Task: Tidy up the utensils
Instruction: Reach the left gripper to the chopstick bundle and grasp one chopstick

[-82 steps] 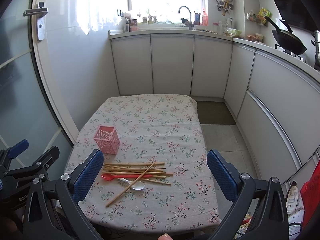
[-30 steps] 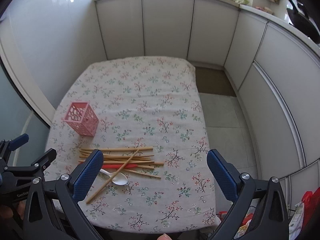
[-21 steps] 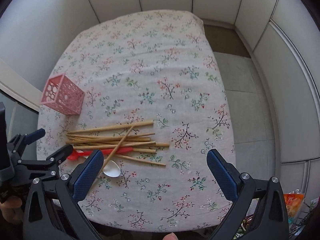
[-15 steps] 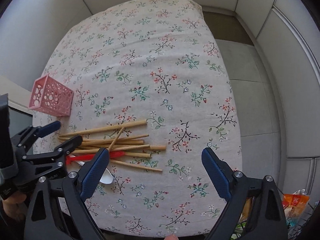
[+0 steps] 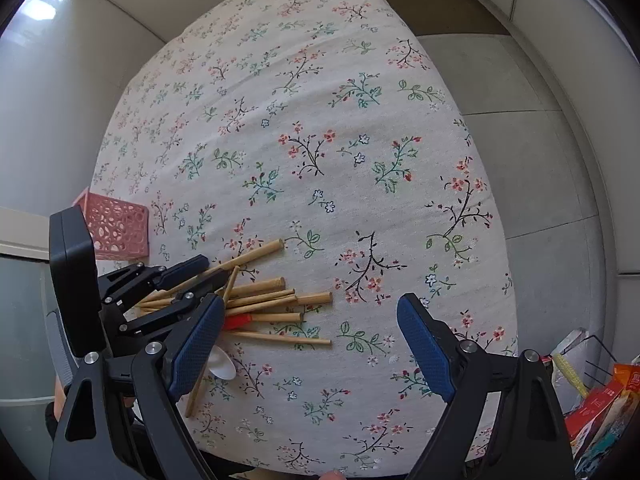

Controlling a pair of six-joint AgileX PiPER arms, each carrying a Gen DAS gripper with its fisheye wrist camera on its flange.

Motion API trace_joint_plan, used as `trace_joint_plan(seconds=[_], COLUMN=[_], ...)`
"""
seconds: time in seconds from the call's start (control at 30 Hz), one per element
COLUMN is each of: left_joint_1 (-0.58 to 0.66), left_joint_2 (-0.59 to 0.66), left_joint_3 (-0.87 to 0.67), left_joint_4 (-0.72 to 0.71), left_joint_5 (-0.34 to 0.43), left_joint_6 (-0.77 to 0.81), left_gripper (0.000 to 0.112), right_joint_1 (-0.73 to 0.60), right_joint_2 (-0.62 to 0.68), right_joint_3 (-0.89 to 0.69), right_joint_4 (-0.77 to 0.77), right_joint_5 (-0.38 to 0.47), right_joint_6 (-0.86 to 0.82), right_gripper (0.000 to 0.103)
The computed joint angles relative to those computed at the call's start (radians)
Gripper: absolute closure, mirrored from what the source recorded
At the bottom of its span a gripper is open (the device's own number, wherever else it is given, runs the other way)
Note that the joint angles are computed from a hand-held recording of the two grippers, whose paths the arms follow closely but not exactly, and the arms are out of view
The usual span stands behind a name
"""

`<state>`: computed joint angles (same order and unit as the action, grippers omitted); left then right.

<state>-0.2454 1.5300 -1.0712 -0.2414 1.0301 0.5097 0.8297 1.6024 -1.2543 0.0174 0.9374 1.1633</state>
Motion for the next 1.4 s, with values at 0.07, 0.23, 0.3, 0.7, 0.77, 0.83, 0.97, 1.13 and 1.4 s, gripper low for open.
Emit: trace_joint_plan(seconds=[0.07, 0.23, 0.3, 0.7, 0.77, 0.83, 0.97, 1.13, 1.4], left_joint_1=[0.027, 0.083, 0.118, -0.066, -0.039, -0.031, 0.014, 0.046, -0.026], left_joint_2=[-0.006, -0.035, -0.042, 0.003, 0.026, 0.027, 0.034, 0.082, 0.169], left_joint_3=[-0.010, -0.006, -0.021, -0.003, -0.041, -0.064, -0.096, -0.150, -0.199], left_joint_4=[0.004, 0.105, 0.030, 0.081, 0.095, 0.177, 0.195, 0.098, 0.111], left_joint_5=[0.015, 0.045, 0.066, -0.024, 0.011, 0.037, 0.048, 0.021, -0.144], left_joint_6=[-0.035, -0.123, -0.045, -0.104, -0.157, -0.252, -0.265, -0.209, -0.257], left_gripper=[0.110, 0.110, 0.107, 0.092, 0.096, 0.099, 0.100, 0.087, 0.102], right_joint_1=[-0.003, -0.008, -0.010, -0.062, -0.062, -0.063, -0.063, -0.066, -0.073], right_joint_2=[0.000, 0.020, 0.018, -0.057, -0.050, -0.035, -0.015, -0.005, 0.051], right_joint_3=[0.009, 0.004, 0.003, 0.120, 0.114, 0.100, 0.075, 0.067, 0.072], right_joint_4=[0.024, 0.082, 0.077, 0.101, 0.110, 0.119, 0.132, 0.136, 0.328], right_joint_5=[-0.024, -0.072, -0.081, -0.153, -0.157, -0.154, -0.153, -0.158, -0.249], right_joint_6=[-0.014, -0.049, -0.043, -0.016, -0.029, -0.045, -0.067, -0.069, -0.224], right_gripper=[0.013, 0.014, 0.014, 0.014, 0.014, 0.014, 0.014, 0.015, 0.038])
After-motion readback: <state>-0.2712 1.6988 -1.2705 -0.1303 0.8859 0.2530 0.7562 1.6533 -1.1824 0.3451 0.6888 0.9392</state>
